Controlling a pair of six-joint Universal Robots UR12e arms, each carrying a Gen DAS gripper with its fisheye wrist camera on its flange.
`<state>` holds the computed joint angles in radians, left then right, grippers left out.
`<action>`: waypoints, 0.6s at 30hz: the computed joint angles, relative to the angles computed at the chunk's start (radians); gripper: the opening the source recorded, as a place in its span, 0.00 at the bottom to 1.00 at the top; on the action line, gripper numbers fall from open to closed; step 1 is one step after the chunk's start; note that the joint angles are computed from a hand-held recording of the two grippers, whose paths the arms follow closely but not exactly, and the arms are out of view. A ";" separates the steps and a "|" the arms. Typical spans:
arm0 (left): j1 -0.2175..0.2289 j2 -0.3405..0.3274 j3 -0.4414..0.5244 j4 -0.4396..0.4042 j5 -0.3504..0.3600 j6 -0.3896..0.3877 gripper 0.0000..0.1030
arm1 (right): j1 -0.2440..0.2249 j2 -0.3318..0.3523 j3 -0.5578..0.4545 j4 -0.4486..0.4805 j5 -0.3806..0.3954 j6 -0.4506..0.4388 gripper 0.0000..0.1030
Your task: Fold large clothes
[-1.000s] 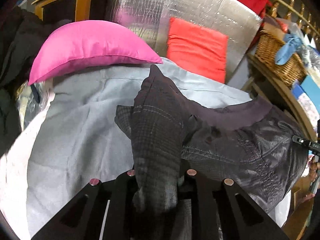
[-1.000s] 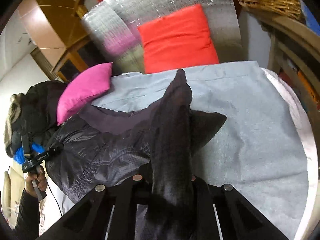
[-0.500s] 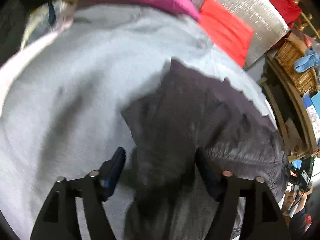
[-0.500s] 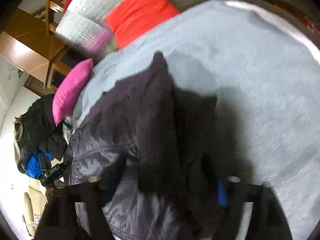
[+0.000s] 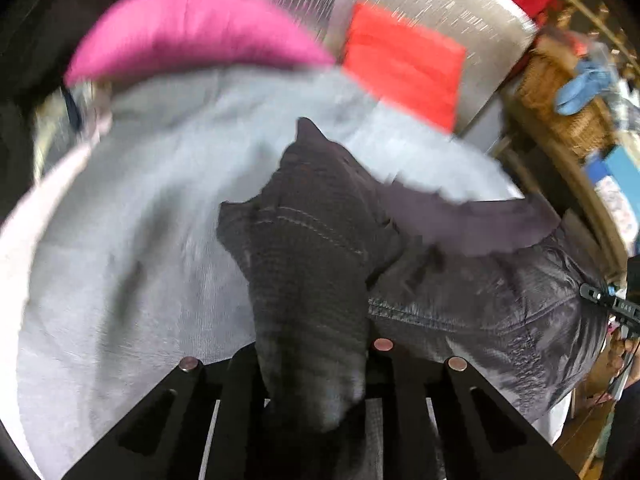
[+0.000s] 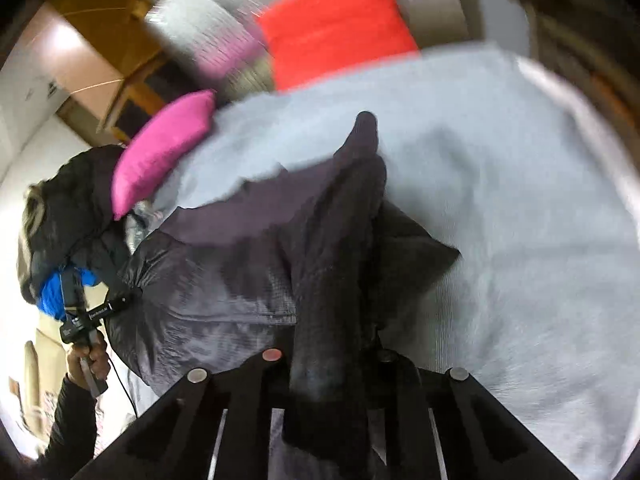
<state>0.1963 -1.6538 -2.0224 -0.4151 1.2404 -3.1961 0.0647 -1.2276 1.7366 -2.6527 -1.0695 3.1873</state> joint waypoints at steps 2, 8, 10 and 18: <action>0.002 0.042 -0.029 0.028 -0.003 0.012 0.17 | 0.000 -0.051 0.029 -0.025 -0.015 -0.025 0.13; -0.008 0.072 -0.127 0.079 -0.015 -0.001 0.18 | -0.032 -0.111 0.163 -0.082 -0.012 -0.015 0.13; -0.033 0.058 -0.150 0.060 0.022 -0.008 0.20 | -0.038 -0.096 0.209 -0.102 -0.014 0.021 0.14; 0.036 0.080 -0.187 -0.012 0.005 -0.123 0.73 | -0.097 -0.066 0.327 -0.265 0.001 0.249 0.72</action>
<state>0.2326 -1.5743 -2.2098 -0.4269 1.2458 -3.3193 -0.0326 -1.2931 2.0639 -2.9173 -1.0689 3.4359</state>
